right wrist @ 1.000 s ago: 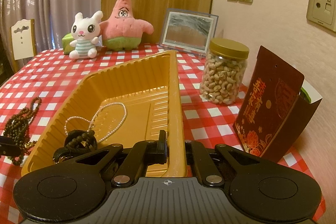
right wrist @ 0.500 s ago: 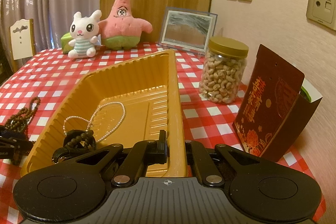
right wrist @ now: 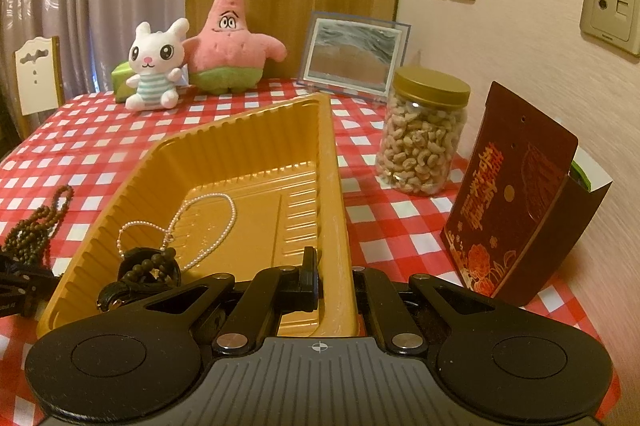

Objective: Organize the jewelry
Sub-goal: 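Grasp the small bead bracelet by the necklaces with the left tool, then carry the bead bracelet into the orange tray and open the left tool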

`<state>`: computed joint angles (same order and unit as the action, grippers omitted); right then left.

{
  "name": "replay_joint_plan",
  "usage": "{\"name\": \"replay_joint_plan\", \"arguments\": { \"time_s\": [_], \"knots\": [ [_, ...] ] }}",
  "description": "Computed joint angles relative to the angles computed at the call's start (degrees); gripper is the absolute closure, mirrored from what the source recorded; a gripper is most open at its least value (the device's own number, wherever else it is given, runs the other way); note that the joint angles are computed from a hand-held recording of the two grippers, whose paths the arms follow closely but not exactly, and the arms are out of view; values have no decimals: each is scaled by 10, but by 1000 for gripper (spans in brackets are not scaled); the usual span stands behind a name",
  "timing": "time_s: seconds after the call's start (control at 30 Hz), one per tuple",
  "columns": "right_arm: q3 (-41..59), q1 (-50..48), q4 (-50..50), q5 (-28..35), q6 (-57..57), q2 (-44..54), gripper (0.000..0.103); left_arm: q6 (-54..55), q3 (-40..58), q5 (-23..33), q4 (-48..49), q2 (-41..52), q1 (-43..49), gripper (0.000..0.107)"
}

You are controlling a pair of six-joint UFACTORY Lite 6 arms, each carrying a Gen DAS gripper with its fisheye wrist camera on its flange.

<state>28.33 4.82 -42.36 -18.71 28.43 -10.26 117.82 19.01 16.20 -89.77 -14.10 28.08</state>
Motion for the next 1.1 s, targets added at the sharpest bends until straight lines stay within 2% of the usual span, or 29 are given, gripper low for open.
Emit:
{"name": "replay_joint_plan", "arguments": {
  "time_s": [0.3,0.5,0.6,0.8,1.1],
  "knots": [
    [8,1,-13,3,12,1,100,-213,-11,53,189,-85,45,103],
    [8,6,-4,4,5,1,100,-345,4,131,290,-166,76,103],
    [8,7,-3,4,5,1,100,-390,17,161,310,-198,78,103],
    [11,11,-3,8,7,1,100,-462,47,183,330,-235,43,103],
    [11,4,-24,1,21,2,100,-523,89,140,313,-226,-74,103]
  ]
}}
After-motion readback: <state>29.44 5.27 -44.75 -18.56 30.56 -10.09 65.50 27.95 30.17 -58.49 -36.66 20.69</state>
